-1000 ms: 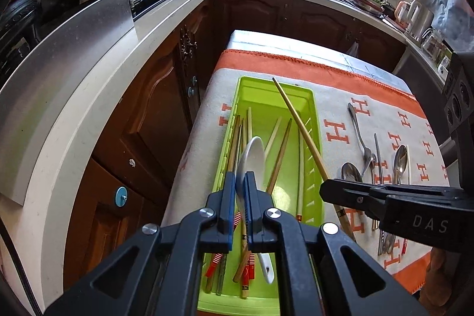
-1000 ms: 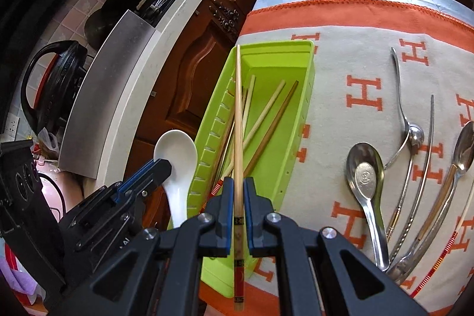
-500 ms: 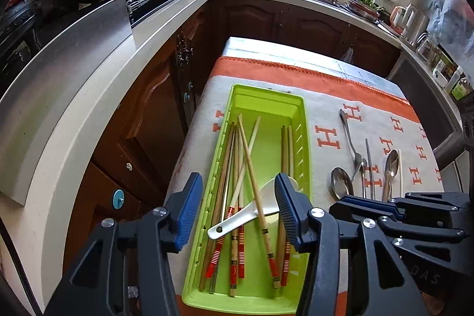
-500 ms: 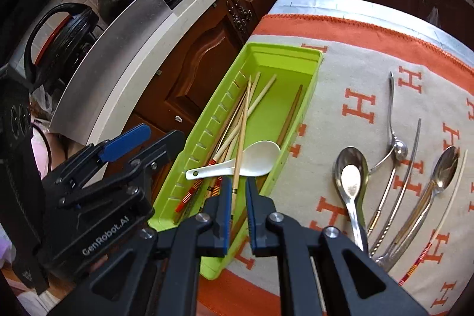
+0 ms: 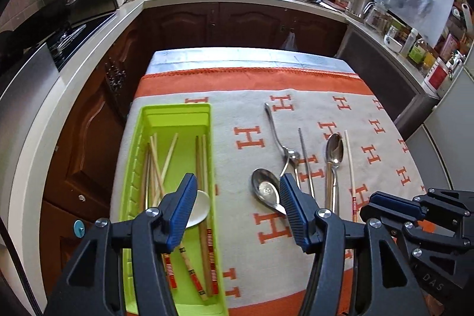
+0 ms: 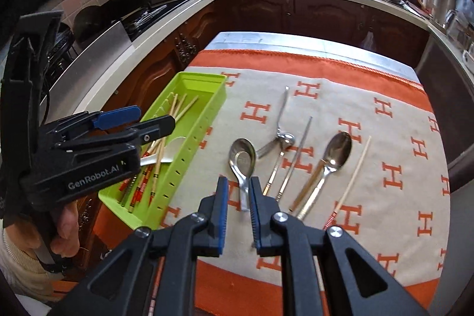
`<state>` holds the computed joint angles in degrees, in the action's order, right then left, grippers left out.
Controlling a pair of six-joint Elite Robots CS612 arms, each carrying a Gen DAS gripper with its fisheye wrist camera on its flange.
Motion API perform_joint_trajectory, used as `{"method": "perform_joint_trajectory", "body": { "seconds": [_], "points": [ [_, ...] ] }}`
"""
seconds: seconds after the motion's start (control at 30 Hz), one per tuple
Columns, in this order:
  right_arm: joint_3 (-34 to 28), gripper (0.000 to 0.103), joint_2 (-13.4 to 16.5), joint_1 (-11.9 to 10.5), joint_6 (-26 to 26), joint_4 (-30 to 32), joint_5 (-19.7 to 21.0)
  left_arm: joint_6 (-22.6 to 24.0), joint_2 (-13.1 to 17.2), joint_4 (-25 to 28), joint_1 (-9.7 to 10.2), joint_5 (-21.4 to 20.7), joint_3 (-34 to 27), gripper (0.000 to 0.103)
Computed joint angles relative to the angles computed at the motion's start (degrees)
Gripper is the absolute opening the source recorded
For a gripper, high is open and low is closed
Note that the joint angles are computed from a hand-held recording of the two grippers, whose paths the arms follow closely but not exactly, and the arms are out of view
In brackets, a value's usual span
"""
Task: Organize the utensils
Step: 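Move both tools back to the utensils on the cloth, then grasp a light wooden chopstick with the right tool while the left tool grasps the wooden-handled fork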
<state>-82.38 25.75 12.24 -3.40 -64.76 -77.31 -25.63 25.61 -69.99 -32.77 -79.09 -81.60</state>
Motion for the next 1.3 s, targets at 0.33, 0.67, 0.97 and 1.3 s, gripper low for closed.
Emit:
{"method": "perform_joint_trajectory", "body": {
  "seconds": [0.33, 0.67, 0.97, 1.3],
  "points": [
    [-4.7, 0.014, 2.7, -3.2, 7.4, 3.3, -3.0, 3.8, -1.1, -4.1, -2.12, -1.8, 3.7, 0.066],
    [-5.5, 0.014, 4.5, -5.4, 10.4, 5.3, -0.5, 5.6, -2.2, -8.0, -3.22, -2.1, 8.3, 0.071],
    [-2.3, 0.020, 5.0, -6.9, 11.7, 5.0, 4.1, 3.9, -2.3, -7.5, -2.78, -3.1, 10.6, 0.073],
    [2.1, 0.026, 4.7, -6.3, 12.4, 1.5, 1.0, 2.0, -2.3, -6.9, -2.42, -5.4, 12.8, 0.073]
  ]
}}
